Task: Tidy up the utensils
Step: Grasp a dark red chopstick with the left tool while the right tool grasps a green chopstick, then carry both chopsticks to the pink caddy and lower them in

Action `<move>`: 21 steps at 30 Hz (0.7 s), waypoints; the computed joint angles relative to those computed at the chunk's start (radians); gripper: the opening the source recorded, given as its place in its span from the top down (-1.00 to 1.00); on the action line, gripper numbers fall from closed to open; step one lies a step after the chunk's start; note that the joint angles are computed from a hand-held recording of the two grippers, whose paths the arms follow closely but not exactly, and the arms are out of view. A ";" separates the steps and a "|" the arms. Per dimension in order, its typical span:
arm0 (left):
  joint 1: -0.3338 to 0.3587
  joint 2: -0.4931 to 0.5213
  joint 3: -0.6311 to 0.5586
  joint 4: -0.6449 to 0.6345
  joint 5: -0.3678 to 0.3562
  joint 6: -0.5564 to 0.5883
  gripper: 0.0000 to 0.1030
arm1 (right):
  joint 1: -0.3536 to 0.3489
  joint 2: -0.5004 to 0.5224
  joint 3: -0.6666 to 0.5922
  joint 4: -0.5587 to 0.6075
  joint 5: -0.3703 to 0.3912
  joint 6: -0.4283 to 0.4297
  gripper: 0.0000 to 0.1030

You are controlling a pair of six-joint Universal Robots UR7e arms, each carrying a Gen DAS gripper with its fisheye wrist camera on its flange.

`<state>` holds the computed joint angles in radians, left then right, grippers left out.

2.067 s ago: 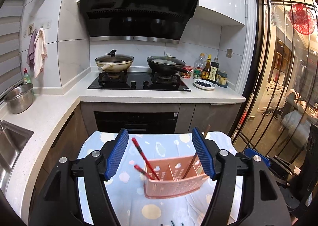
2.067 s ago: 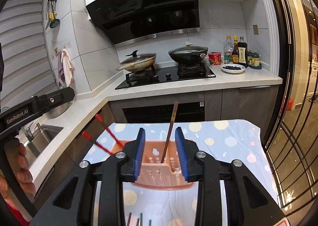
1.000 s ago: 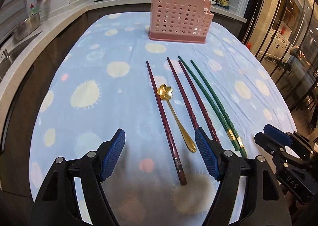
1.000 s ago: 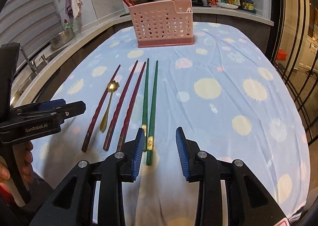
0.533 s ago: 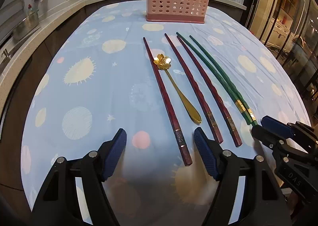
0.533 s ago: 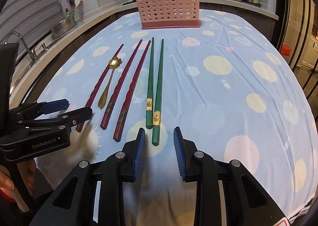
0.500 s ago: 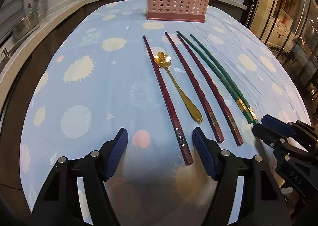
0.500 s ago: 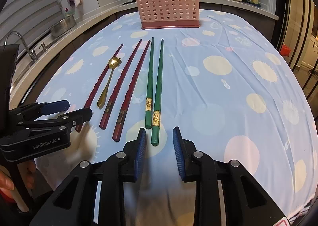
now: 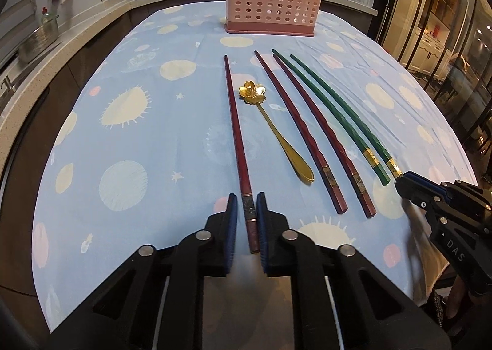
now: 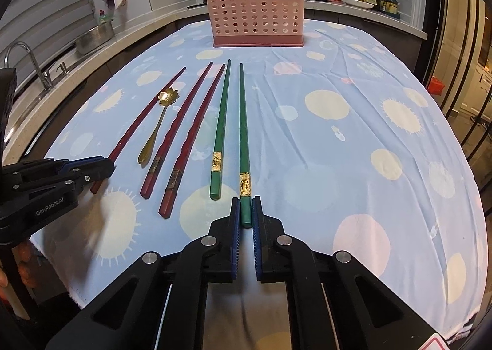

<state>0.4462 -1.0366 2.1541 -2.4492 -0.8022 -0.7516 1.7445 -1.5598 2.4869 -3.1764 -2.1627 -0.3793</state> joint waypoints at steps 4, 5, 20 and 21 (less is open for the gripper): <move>0.007 -0.022 -0.003 -0.005 -0.035 0.004 0.86 | -0.005 -0.031 -0.005 0.034 0.014 0.017 0.87; 0.003 -0.029 -0.003 -0.006 -0.033 0.005 0.86 | -0.005 -0.038 -0.008 0.037 0.017 0.018 0.87; -0.037 -0.071 -0.116 -0.141 0.115 0.182 0.86 | 0.072 -0.103 -0.185 0.053 0.095 -0.007 0.87; -0.036 -0.064 -0.131 -0.159 0.123 0.208 0.86 | 0.077 -0.099 -0.204 0.054 0.104 -0.009 0.87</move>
<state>0.4102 -1.1008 2.0229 -2.6080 -0.6792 -0.5437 1.8210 -1.6590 2.2834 -3.1226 -2.0588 -0.3882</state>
